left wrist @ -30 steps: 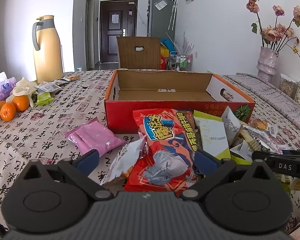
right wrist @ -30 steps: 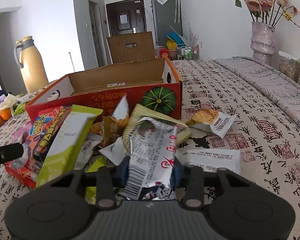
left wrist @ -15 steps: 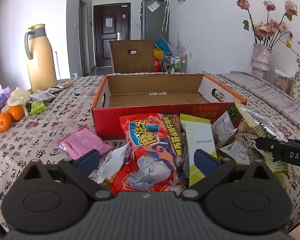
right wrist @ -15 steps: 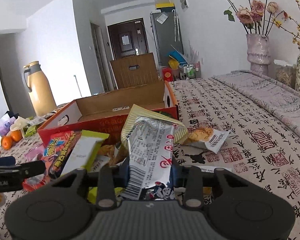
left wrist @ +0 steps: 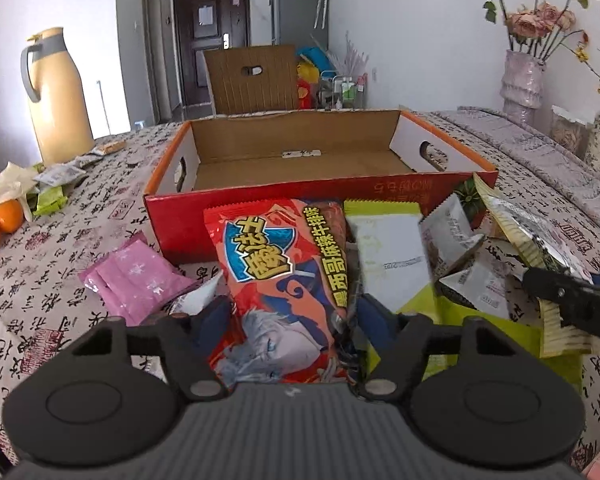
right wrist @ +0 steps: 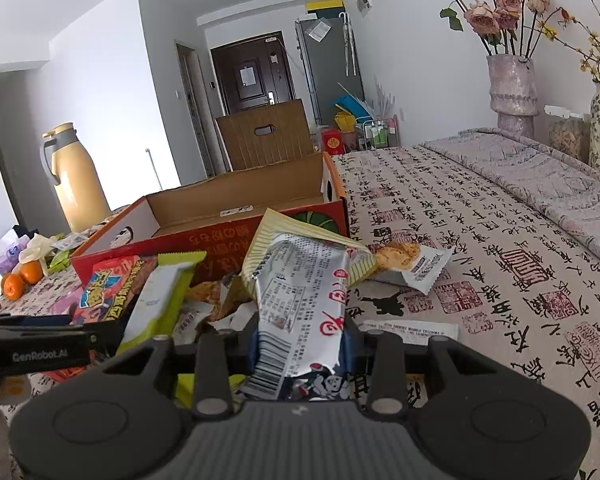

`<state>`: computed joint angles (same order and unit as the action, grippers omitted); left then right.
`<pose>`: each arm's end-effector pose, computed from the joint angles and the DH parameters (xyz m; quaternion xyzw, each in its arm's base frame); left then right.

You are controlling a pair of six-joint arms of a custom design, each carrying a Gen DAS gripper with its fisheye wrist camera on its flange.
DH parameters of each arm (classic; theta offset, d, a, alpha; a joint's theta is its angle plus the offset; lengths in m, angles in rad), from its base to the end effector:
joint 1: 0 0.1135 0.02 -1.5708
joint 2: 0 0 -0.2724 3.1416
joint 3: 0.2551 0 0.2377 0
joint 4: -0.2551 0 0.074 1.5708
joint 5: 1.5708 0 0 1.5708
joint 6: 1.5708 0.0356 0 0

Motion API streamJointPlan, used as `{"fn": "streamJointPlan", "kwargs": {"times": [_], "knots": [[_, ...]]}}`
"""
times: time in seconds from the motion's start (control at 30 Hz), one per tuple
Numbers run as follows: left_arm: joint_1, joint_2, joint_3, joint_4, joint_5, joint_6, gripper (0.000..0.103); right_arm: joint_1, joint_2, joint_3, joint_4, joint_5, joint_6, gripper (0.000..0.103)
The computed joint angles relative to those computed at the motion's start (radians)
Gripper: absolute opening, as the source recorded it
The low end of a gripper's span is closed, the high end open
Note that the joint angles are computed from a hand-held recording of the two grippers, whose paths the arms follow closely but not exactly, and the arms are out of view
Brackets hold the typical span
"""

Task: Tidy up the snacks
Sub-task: 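Close the left gripper on the red-and-blue chip bag and lift it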

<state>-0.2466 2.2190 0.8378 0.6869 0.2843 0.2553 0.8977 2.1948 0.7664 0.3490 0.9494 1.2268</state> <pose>0.3562 -0.1000 0.0469 0.2808 0.8534 -0.1265 0.4206 0.2196 0.2289 0.0319 0.2510 0.8328 -0.0269 0.4926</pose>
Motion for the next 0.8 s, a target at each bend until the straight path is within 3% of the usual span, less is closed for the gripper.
{"fn": "streamJointPlan", "kwargs": {"times": [0.13, 0.4, 0.8], "knots": [[0.000, 0.027, 0.062, -0.080, -0.010, -0.019, 0.066, -0.004, 0.006, -0.006, 0.029, -0.010, -0.018, 0.036], [0.003, 0.023, 0.057, -0.068, -0.003, -0.027, 0.057, -0.006, 0.011, -0.008, 0.044, -0.014, -0.024, 0.036], [0.024, -0.050, -0.020, -0.016, 0.030, -0.036, 0.054, 0.023, -0.011, -0.012, 0.022, 0.024, -0.020, 0.036]]}}
